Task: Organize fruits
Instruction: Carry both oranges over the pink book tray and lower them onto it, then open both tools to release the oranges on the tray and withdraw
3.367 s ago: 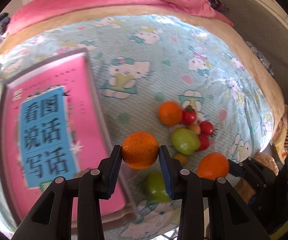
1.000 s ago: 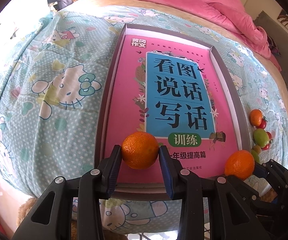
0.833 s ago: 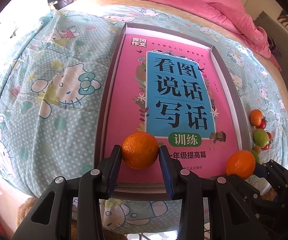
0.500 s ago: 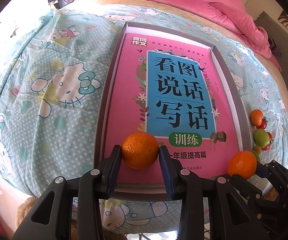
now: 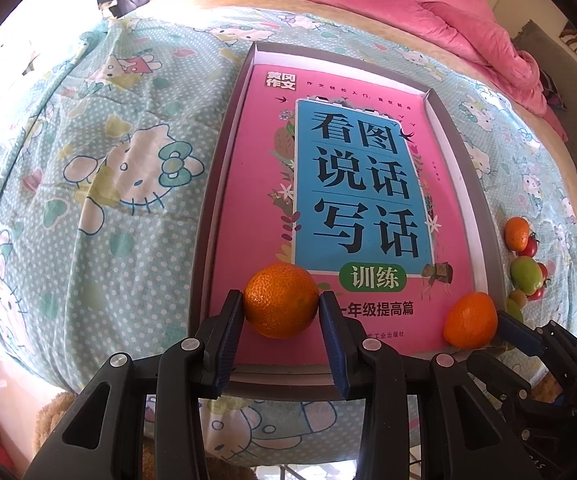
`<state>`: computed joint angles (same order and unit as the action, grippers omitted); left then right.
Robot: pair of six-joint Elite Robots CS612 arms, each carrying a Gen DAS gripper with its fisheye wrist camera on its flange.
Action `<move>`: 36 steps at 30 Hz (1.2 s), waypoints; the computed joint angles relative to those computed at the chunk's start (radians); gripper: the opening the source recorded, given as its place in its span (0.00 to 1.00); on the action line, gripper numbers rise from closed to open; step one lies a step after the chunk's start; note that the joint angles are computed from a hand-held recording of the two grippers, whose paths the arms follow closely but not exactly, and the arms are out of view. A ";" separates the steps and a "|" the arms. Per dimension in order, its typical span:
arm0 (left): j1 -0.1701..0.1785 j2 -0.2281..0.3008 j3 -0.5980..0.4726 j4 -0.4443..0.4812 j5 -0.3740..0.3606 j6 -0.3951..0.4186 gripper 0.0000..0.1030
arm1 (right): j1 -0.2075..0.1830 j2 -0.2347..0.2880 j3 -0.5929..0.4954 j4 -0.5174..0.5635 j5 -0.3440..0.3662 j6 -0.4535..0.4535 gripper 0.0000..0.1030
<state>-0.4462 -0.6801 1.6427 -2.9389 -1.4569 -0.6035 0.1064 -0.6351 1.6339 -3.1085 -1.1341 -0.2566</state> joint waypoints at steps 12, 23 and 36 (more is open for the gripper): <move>0.001 -0.012 0.013 0.007 0.016 -0.018 0.47 | -0.009 -0.003 0.015 -0.037 0.024 0.020 0.44; -0.005 -0.028 0.038 -0.075 0.030 -0.016 0.62 | -0.022 -0.007 0.028 -0.082 0.041 0.050 0.51; -0.025 -0.042 0.048 -0.142 0.038 0.015 0.66 | -0.036 -0.015 0.047 -0.140 0.049 0.075 0.57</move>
<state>-0.4715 -0.7224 1.6912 -3.0806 -1.4188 -0.5880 0.0705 -0.6496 1.6807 -3.2483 -1.0848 -0.1815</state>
